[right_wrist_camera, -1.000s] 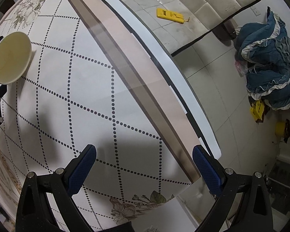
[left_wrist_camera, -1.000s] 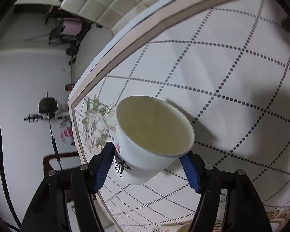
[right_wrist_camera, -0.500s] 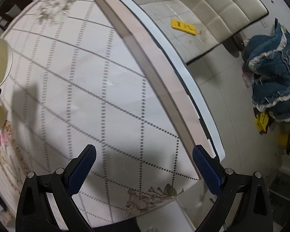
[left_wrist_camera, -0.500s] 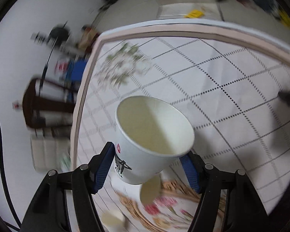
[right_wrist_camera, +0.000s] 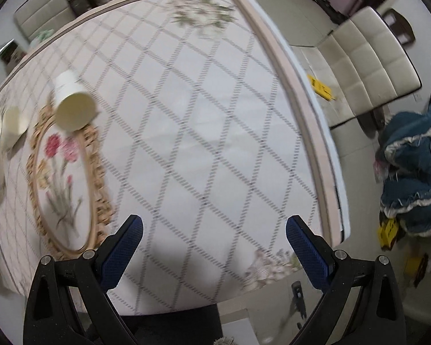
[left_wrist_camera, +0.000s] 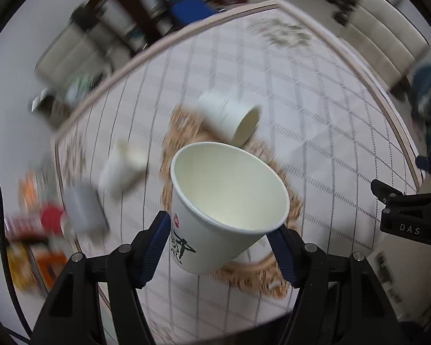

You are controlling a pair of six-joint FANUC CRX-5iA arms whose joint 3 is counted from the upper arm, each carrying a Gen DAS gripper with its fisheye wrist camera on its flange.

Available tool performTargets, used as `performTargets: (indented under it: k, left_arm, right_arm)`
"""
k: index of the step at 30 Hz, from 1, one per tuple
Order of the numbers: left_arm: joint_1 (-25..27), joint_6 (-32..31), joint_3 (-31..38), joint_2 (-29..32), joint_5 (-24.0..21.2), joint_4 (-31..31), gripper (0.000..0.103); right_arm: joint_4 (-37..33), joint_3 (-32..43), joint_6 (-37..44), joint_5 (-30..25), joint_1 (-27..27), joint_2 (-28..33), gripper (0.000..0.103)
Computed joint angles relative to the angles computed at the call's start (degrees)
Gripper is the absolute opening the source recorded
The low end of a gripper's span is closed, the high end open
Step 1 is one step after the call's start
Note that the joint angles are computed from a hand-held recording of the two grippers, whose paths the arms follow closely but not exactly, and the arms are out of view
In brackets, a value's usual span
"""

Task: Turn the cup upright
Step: 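Lift the white cup with the left gripper and rotate it rim-up, then lower the upright cup onto the flower oval and open the left gripper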

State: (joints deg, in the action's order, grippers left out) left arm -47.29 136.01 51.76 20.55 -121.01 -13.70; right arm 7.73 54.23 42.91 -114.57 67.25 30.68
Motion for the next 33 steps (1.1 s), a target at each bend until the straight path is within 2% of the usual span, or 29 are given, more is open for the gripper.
performTargets:
  k: [5,7,10,13,15,18,20,23,33]
  left_arm:
    - [-0.4,14.3,-17.6,-10.9,8.7,6.1,0.065]
    - [-0.3,17.9,-22.2,-13.6,11.5,8.1,0.065]
    - [0.8,23.4,-30.9,-18.4,18.2,12.4,0.065]
    - [2.8,27.3,-39.3,-22.9,25.8,16.5,0.065]
    - [5.3,30.8,-47.7,-27.6,34.5,20.7,0.065]
    - [8.6,33.6,-56.6,-32.3,43.9,25.9,0.065]
    - [10.1,34.6,-60.2,-33.9,47.8,28.0,0.066]
    - [12.0,34.7,-63.5,-35.0,50.8,29.9,0.066]
    - [15.4,27.5,-64.5,-33.2,48.8,31.4,0.068]
  right_arm:
    - [-0.5,3.1,0.2,-1.5,4.1,2.5,0.101]
    - [-1.0,3.6,0.0,-2.1,5.7,3.3,0.101]
    - [-2.4,3.6,-0.6,-2.7,6.9,4.3,0.101]
    - [-3.7,3.2,-1.2,-3.3,7.5,5.2,0.101]
    - [-4.3,2.8,-1.6,-3.6,7.8,5.7,0.101]
    - [-4.8,2.7,-1.8,-4.1,8.0,6.5,0.101]
    - [-4.9,2.8,-2.0,-4.6,8.0,7.0,0.101]
    - [-5.1,3.1,-2.9,-4.8,7.5,7.5,0.101]
    - [-4.0,5.7,-3.0,-6.2,5.6,9.3,0.101]
